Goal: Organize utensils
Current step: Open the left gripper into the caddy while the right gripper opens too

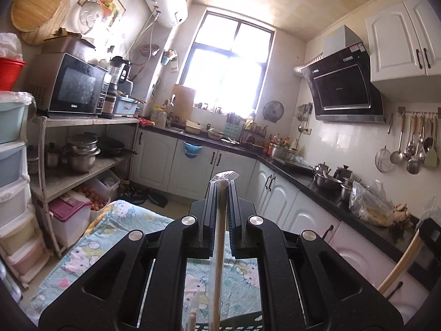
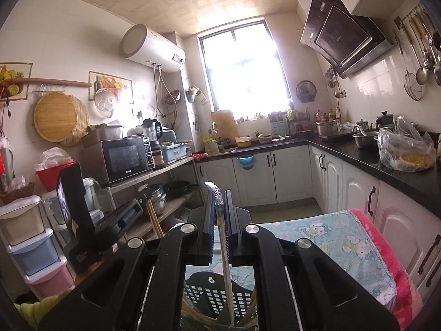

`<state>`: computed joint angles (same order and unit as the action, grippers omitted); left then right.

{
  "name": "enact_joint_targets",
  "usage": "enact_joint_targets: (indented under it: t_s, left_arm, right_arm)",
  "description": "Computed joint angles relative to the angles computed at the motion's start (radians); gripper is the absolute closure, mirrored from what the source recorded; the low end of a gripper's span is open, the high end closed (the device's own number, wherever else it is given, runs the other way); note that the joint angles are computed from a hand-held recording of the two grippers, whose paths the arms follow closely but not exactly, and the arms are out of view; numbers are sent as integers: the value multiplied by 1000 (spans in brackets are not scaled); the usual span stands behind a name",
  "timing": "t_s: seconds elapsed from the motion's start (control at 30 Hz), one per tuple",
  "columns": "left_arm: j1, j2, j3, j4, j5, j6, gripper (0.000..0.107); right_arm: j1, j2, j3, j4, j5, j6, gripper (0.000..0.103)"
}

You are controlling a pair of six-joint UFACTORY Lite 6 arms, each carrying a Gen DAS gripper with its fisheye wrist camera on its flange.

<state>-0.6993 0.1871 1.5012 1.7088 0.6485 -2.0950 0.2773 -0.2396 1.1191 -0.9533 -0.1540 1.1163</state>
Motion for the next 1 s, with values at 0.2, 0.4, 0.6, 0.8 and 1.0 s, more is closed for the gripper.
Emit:
enact_joint_targets:
  t_s: [0.2, 0.4, 0.6, 0.8, 1.0]
  left_arm:
    - [-1, 17, -27, 16, -12, -21, 104]
    - [1, 16, -58, 14, -31, -33, 103]
    - [9, -15, -107, -20, -74, -27, 88]
    - [1, -60, -170, -60, -90, -7, 67]
    - [-8, -117, -246, -68, -103, -27, 52]
  right_arm:
    - [-5, 48, 0, 245, -29, -237, 96]
    - [-13, 81, -18, 359, -56, -334, 96]
    - [-24, 80, -45, 312, -43, -279, 83]
    - [-42, 34, -119, 301, -45, -253, 68]
    - [-71, -25, -199, 180, -45, -116, 62]
